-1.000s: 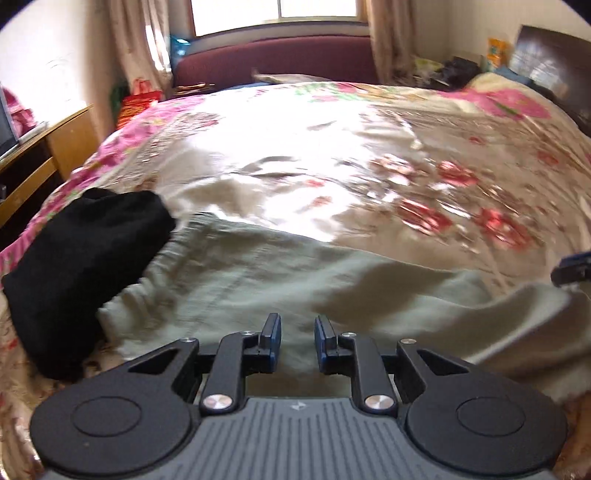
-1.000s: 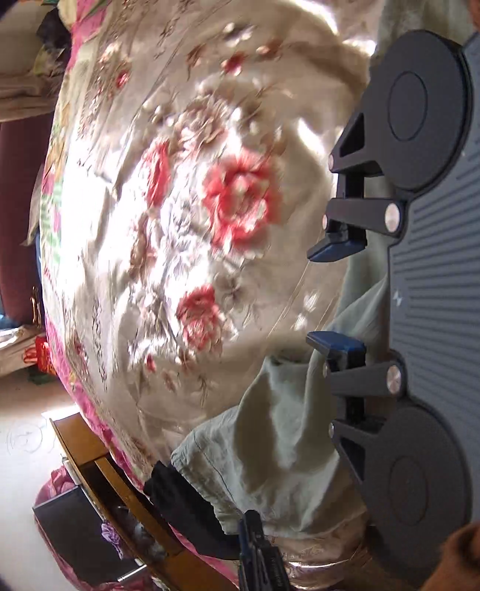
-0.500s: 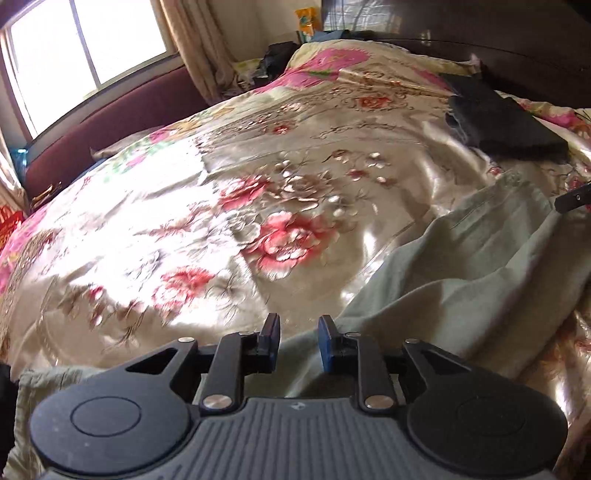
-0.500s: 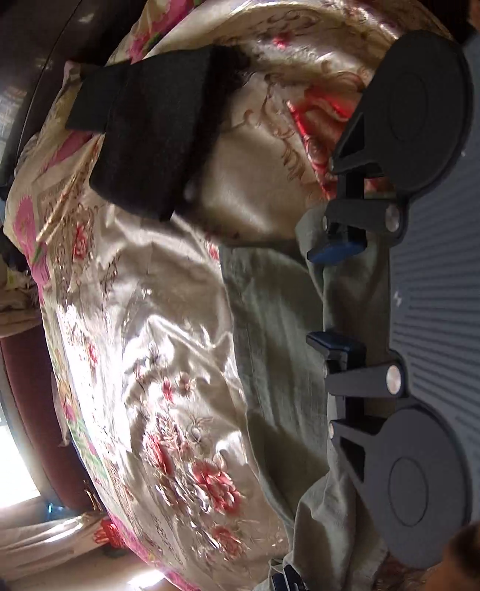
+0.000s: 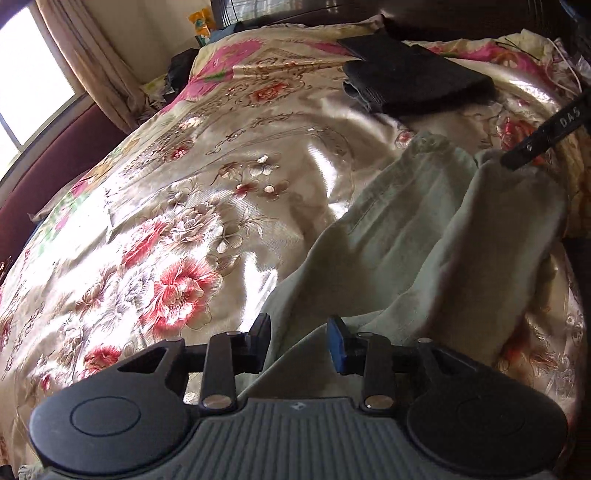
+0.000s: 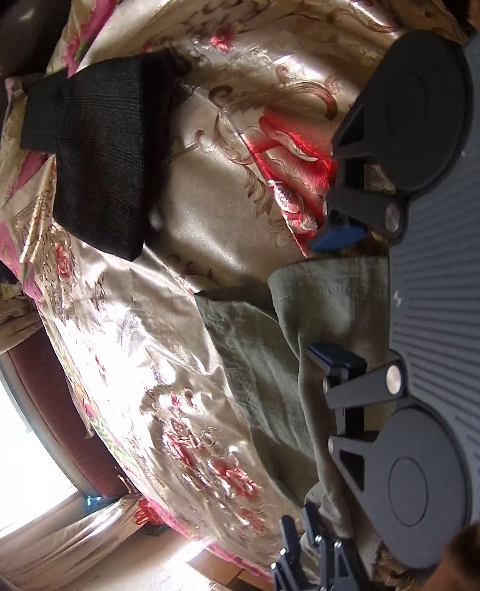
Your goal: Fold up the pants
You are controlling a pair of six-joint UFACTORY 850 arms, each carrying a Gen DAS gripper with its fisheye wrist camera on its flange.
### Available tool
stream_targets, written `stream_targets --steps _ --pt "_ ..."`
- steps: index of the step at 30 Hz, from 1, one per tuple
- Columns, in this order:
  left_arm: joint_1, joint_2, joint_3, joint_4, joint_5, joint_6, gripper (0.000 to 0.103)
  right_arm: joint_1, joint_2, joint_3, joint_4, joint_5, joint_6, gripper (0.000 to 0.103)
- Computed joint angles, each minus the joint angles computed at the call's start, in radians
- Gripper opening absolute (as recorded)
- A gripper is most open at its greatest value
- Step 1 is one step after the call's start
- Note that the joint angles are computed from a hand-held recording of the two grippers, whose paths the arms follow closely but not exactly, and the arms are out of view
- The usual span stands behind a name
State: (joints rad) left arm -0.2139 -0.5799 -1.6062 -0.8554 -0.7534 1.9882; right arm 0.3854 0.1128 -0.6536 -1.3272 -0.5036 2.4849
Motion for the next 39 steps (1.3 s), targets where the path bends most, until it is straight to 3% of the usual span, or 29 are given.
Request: stream_targets --steps 1,3,6,9,12,18,20,24,25,26,28,34,39 --pt "0.001 0.001 0.0 0.004 -0.002 0.003 0.049 -0.009 0.038 0.026 -0.058 0.038 0.104 0.005" --pt "0.005 0.001 -0.007 -0.003 -0.01 0.007 0.049 0.001 0.101 0.065 -0.171 0.037 0.295 0.004" --pt "0.015 0.001 -0.017 -0.068 -0.003 0.022 0.048 0.039 0.166 0.091 -0.315 -0.056 0.472 0.004" --pt "0.019 -0.013 -0.05 -0.116 0.002 -0.016 0.048 0.039 0.173 0.082 -0.433 -0.11 0.546 0.004" --pt "0.021 -0.026 -0.061 -0.146 0.036 -0.016 0.048 0.036 0.142 0.056 -0.378 -0.156 0.47 0.004" --pt "0.02 -0.033 -0.057 -0.103 0.033 0.011 0.052 0.017 -0.019 -0.035 0.127 -0.166 -0.041 0.008" --pt "0.024 -0.03 -0.054 -0.087 0.01 0.021 0.053 0.01 0.004 -0.013 0.101 -0.107 -0.001 0.008" --pt "0.026 -0.004 -0.004 -0.097 0.018 0.124 0.054 0.014 -0.014 -0.037 0.07 -0.138 -0.043 0.009" --pt "0.027 0.001 0.004 -0.099 0.015 0.138 0.054 0.011 -0.011 -0.037 0.048 -0.132 -0.048 0.014" --pt "0.029 0.005 0.009 -0.1 0.002 0.148 0.054 0.008 -0.014 -0.043 0.044 -0.129 -0.067 0.033" --pt "0.029 0.006 0.01 -0.097 -0.025 0.147 0.055 -0.007 -0.021 -0.045 0.056 -0.108 -0.087 0.052" --pt "0.003 0.001 0.014 -0.079 -0.047 0.147 0.056 -0.054 -0.016 0.018 -0.15 -0.007 0.138 0.051" --pt "-0.007 -0.006 0.004 -0.041 -0.041 0.105 0.057 -0.12 -0.06 0.012 -0.288 0.074 0.172 0.05"
